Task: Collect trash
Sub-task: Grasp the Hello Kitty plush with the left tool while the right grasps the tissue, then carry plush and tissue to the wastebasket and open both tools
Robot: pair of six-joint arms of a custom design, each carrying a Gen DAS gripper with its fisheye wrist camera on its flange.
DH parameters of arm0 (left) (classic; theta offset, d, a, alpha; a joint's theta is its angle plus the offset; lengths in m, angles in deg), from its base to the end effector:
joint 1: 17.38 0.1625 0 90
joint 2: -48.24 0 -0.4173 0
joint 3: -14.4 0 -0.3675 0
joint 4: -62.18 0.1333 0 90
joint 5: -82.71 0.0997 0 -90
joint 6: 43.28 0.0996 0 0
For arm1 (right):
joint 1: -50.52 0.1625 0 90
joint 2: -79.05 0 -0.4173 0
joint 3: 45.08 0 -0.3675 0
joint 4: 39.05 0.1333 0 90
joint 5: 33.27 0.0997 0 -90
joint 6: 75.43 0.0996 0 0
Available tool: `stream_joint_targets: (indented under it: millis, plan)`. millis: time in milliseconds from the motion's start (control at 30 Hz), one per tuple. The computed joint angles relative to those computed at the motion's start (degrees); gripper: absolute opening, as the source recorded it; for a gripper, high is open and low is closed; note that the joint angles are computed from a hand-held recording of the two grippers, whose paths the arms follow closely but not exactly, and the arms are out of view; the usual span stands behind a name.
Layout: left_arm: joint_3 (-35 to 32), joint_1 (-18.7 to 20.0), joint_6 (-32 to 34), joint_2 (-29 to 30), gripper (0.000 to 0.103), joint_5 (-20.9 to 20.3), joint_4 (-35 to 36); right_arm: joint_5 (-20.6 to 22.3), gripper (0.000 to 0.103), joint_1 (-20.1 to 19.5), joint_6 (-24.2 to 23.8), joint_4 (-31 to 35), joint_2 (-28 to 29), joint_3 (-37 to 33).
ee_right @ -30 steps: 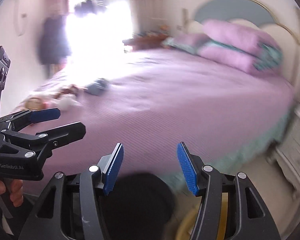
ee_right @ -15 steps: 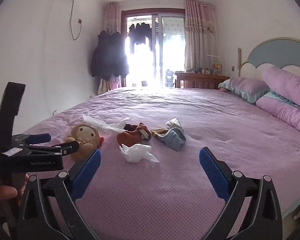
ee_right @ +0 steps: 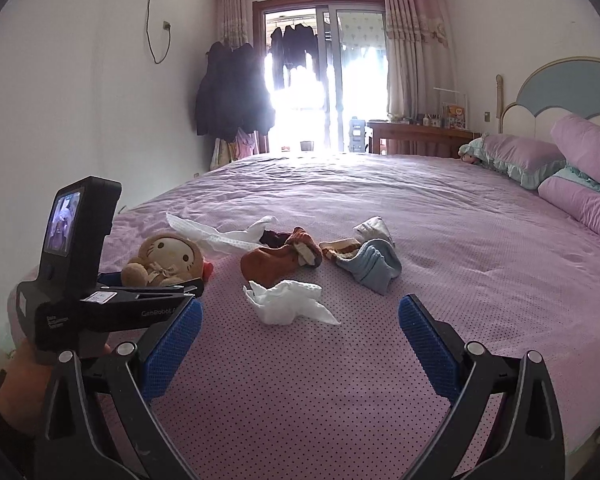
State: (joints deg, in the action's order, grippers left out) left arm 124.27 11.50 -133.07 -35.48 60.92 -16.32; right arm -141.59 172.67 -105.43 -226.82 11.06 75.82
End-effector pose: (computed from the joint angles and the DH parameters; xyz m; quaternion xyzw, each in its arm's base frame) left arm -0.2691 -0.4063 0.3252 -0.0187 0.8041 -0.4466 0.3919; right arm 0.3606 -0.3821 0.2595 0.4190 -0.8130 0.3794 0.1401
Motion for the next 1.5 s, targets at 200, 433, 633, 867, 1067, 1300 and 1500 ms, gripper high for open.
stream_joint_targets:
  millis: [200,433,633,867,1067,1300,1500]
  plan:
    - [-1.6,2.5,-0.5,1.7,0.099,0.2,0.5,0.0,0.095,-0.8,0.6,1.3,0.7,-0.6]
    - [-4.0,4.9,-5.6,3.5,0.073,0.7,6.5,-0.2,0.095,-1.2,1.1,3.0,1.1,-1.0]
    - [3.2,2.9,1.0,-2.7,0.065,1.7,-5.5,-0.9,0.095,-1.2,1.5,3.9,1.7,-1.6]
    - [8.6,-1.8,-0.1,-10.6,0.065,0.4,-6.9,-0.6,0.095,-0.5,1.5,8.0,4.8,-4.8]
    - [9.6,-4.8,0.0,-14.4,0.066,0.1,-5.4,-2.2,0.095,-0.4,3.0,12.2,9.5,-10.2]
    - [10.4,-5.9,5.3,-14.3,0.066,0.4,-10.1,-6.7,0.065,-0.7,3.7,15.9,14.2,-16.0]
    - [11.4,-5.2,13.4,-12.9,0.066,-0.3,-19.0,-2.4,0.023,-2.6,5.4,24.5,12.1,-16.8]
